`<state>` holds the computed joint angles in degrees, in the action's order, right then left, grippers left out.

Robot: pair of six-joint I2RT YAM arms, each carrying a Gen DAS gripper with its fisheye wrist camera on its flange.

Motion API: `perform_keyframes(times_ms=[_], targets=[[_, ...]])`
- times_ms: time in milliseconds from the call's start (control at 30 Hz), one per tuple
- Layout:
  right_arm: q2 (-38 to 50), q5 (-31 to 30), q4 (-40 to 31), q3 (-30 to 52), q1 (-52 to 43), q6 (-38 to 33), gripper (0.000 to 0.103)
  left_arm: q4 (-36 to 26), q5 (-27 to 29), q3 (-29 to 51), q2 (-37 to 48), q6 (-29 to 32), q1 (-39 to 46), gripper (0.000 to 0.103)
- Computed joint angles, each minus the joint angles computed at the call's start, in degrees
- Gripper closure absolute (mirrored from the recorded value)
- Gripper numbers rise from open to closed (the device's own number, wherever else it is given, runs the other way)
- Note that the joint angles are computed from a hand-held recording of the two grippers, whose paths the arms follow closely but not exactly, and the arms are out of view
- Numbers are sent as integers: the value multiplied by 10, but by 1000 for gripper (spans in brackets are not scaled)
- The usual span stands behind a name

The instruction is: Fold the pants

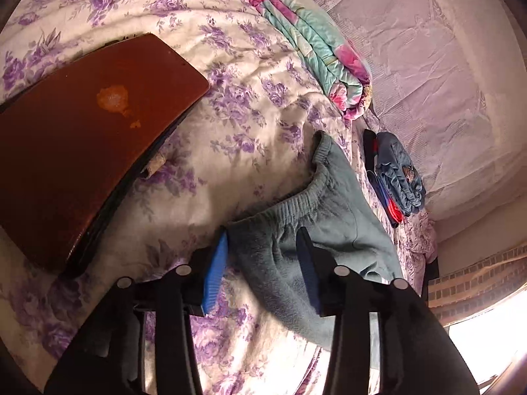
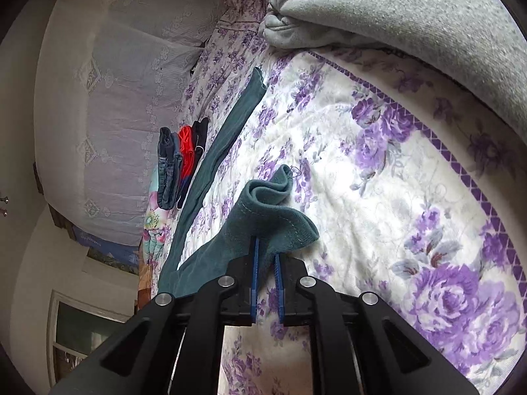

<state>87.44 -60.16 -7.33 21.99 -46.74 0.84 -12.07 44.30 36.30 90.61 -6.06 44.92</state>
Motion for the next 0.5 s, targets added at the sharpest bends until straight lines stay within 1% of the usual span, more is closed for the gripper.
perform_keyframes(times_ms=[33,67,133,167,200,233,267,300,367,400,433,500], targets=[[-24,-10,-9,-4,-6,1,96,-2,-5,1,-2,-2,-3,62],[-53,-28,-39,-2,-16,-8,97,-8,-5,4,-3,-1,-3,62],[-127,-66,-142,19,-48,-57,100,-24,4,16,0,2,4,64],[-149,-79,-199,38,-62,-90,100,-27,8,19,0,2,6,64],[-161,-84,-240,60,-66,-109,100,-28,7,22,1,0,6,64],[-174,-73,-244,74,-56,-96,100,-28,3,27,3,-3,4,64],[-181,-51,-222,84,-36,-60,100,-26,-4,32,9,-8,-1,64],[-173,-32,-197,96,-12,-30,100,-25,-9,37,18,-13,-7,64],[-134,-14,-197,121,23,-11,97,-20,-3,40,36,-22,-10,64],[-138,-9,-181,112,30,3,97,-10,-2,32,33,-25,-10,64],[-147,-9,-173,101,33,0,97,-2,-1,24,28,-23,-8,64],[-180,-7,-144,69,31,15,97,4,7,18,29,-15,-4,64]])
